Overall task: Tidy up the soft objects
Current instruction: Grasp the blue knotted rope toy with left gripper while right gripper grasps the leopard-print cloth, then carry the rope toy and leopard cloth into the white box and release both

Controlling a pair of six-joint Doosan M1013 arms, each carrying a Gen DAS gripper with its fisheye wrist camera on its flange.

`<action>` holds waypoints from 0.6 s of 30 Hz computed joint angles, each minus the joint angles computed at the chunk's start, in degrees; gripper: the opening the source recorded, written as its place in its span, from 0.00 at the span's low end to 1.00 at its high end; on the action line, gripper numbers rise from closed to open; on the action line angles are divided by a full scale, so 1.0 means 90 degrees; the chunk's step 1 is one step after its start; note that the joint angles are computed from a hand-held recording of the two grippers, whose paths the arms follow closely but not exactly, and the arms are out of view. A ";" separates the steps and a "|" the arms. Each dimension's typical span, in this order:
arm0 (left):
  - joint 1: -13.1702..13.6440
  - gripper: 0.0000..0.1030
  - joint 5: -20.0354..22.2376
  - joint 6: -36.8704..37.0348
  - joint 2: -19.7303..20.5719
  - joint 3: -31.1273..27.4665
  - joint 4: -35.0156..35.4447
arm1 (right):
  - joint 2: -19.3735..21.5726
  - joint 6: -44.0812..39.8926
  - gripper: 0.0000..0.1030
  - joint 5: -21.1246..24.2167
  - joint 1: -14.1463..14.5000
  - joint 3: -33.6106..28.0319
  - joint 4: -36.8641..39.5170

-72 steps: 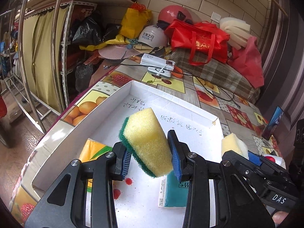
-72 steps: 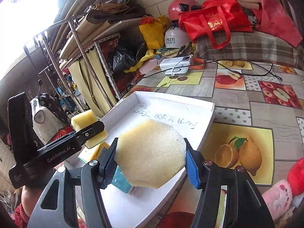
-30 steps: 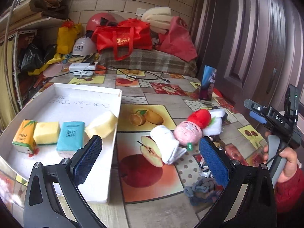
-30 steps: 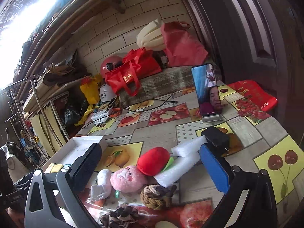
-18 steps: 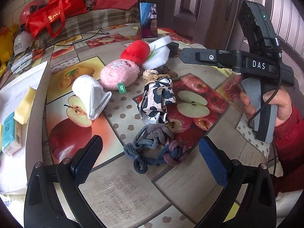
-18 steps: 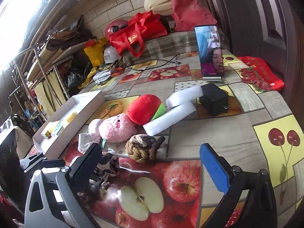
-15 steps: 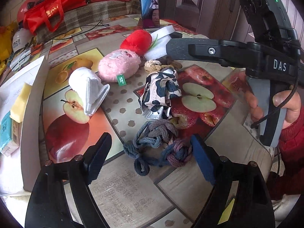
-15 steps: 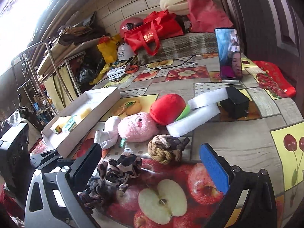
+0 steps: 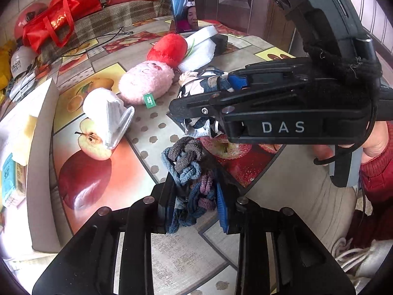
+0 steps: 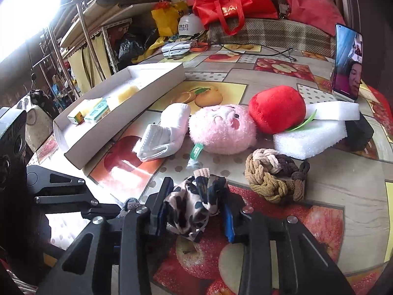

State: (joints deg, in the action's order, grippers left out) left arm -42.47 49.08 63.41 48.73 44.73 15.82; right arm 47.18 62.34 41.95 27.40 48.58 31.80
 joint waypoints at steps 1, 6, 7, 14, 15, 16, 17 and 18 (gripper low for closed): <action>-0.0030 0.27 -0.0251 -0.0199 -0.0095 0.0170 0.0314 | -0.0146 -0.0181 0.34 -0.0409 -0.0032 0.0283 0.0281; -0.0185 0.27 -0.1066 -0.3379 -0.0361 0.0824 0.3931 | -0.0735 -0.1400 0.34 -0.3250 -0.0036 0.1475 0.1836; -0.0189 0.27 -0.0839 -0.3880 -0.0295 0.0753 0.4332 | -0.0765 -0.1690 0.34 -0.3505 -0.0048 0.1546 0.2229; -0.0052 0.27 0.0255 -0.4946 -0.0029 0.0280 0.4058 | -0.0642 -0.0299 0.35 -0.3432 -0.0060 0.1395 0.1004; -0.0059 0.27 0.0345 -0.5055 -0.0029 0.0292 0.4096 | -0.0637 -0.0267 0.35 -0.3434 -0.0053 0.1388 0.0930; -0.0067 0.27 0.0416 -0.5121 -0.0025 0.0288 0.4131 | -0.0651 -0.0290 0.35 -0.3436 -0.0049 0.1409 0.0906; -0.0071 0.27 0.0464 -0.5151 -0.0017 0.0276 0.4159 | -0.0653 -0.0237 0.35 -0.3442 -0.0042 0.1410 0.0812; -0.0078 0.27 0.0526 -0.5142 0.0011 0.0229 0.4181 | -0.0658 -0.0209 0.35 -0.3469 -0.0034 0.1422 0.0755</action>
State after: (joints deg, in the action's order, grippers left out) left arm -43.17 53.82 17.13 48.83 46.79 53.45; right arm 41.26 60.46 10.73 27.09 61.38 38.59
